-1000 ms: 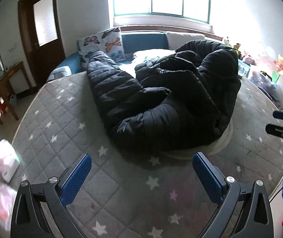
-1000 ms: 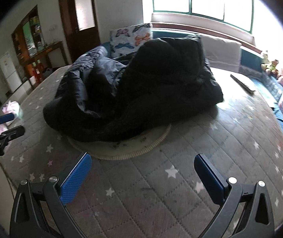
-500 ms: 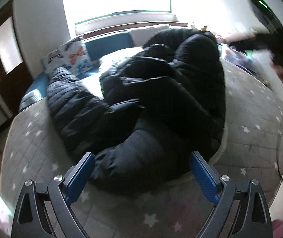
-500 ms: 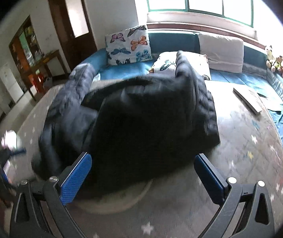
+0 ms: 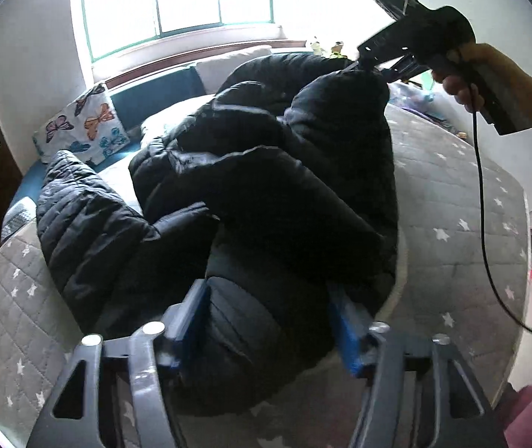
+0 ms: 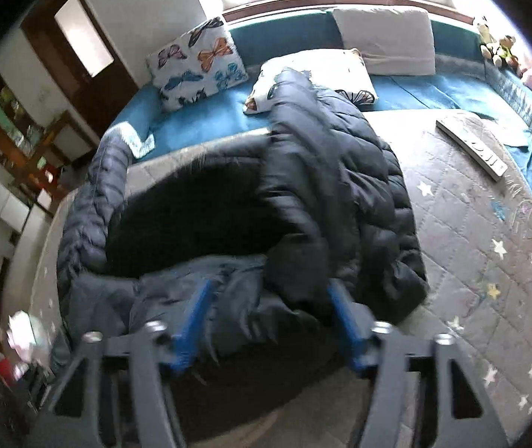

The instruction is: Fold large clothes

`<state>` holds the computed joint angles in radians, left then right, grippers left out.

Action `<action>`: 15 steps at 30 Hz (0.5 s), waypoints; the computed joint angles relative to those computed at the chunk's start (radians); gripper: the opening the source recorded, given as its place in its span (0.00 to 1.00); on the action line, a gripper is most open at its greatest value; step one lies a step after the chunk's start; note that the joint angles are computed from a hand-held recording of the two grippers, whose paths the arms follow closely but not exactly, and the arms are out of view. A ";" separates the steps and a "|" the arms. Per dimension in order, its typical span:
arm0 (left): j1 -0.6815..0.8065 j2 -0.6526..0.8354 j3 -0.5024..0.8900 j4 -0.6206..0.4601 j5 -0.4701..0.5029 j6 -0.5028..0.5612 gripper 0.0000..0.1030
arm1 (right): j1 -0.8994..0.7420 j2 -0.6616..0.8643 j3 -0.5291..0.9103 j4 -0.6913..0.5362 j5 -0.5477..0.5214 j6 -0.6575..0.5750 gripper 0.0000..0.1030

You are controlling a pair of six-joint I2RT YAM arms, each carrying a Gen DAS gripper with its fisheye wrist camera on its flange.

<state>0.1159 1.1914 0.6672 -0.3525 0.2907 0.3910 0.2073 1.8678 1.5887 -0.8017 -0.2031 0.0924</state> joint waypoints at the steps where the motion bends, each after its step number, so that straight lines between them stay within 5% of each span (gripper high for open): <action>1: 0.010 -0.011 -0.006 -0.014 0.017 0.008 0.53 | -0.005 -0.037 -0.036 -0.003 0.008 -0.023 0.31; 3: 0.027 -0.039 -0.017 -0.048 0.053 0.024 0.44 | -0.032 -0.085 -0.062 -0.027 -0.007 -0.054 0.24; 7: 0.073 -0.153 -0.064 -0.134 0.101 0.080 0.41 | -0.097 -0.203 -0.144 -0.053 -0.060 -0.132 0.21; 15: 0.230 -0.377 -0.144 -0.404 0.187 0.264 0.39 | -0.329 -0.505 -0.577 -0.067 -0.135 -0.295 0.21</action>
<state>0.3459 0.8147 0.5228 -0.7564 0.4774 0.6547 -0.1215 1.3626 1.0117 -0.8685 -0.3382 -0.2025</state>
